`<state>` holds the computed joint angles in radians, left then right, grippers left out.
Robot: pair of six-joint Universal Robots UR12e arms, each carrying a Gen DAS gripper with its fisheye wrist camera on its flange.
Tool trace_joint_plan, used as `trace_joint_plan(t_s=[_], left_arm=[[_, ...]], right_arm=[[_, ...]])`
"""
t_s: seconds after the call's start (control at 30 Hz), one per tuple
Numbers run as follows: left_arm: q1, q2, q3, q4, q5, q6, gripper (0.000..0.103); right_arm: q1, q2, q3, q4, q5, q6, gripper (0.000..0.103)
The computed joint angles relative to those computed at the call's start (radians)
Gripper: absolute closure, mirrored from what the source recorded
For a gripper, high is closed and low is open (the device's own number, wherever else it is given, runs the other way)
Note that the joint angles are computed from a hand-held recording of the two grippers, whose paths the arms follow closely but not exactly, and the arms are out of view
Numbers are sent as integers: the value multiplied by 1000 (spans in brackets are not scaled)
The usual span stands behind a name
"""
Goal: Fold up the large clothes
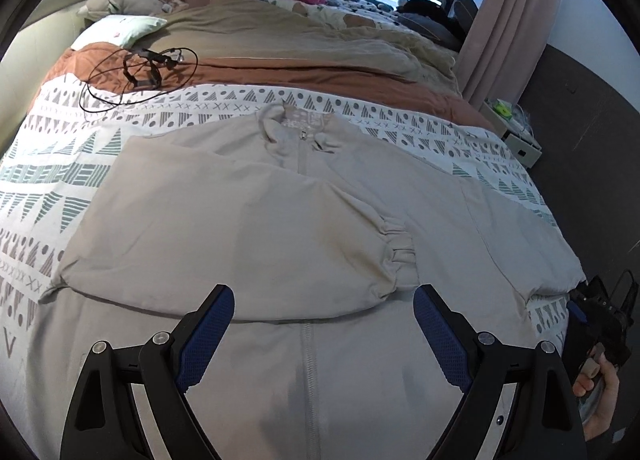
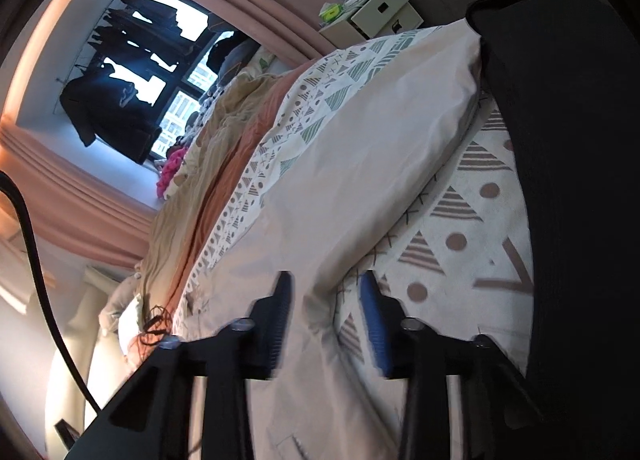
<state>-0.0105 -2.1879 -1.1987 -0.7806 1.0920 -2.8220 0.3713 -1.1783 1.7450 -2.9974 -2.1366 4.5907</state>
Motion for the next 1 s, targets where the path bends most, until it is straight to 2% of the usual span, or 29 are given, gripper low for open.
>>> trace_joint_plan(t_s=[0.2,0.3,0.4,0.5,0.57,0.67,0.73,0.8,0.83,1.0], left_arm=[[-12,-42,26,-11,25,-8,11],[-8,-63,48,-39,15,-1,11],[-3,-83,63,-27,23,-6,11],[6,-102,73,-7,21,-42,11],[13,-117,84,-3,18,-81,11],[23,-141,129,-80,0,-129,11],[32,-142,131,-80,-15,-146,11],[34,-135,125,-70,2,-136,11],[37,-132,122,-71,0,-126,11],[60,-112,110,-68,-28,-86,11]], right_arm=[[-45,-5,-24,173,28,36,74],[-65,1,-25,203,72,70,74],[-76,11,-30,227,63,78,74],[-87,21,-31,244,71,100,74],[-89,26,-29,245,56,106,75],[-90,30,-41,283,28,101,75],[-88,34,-42,282,5,104,75],[-85,33,-42,279,-13,111,84],[-84,32,-40,261,-19,106,93],[-53,34,-85,229,-112,-21,94]])
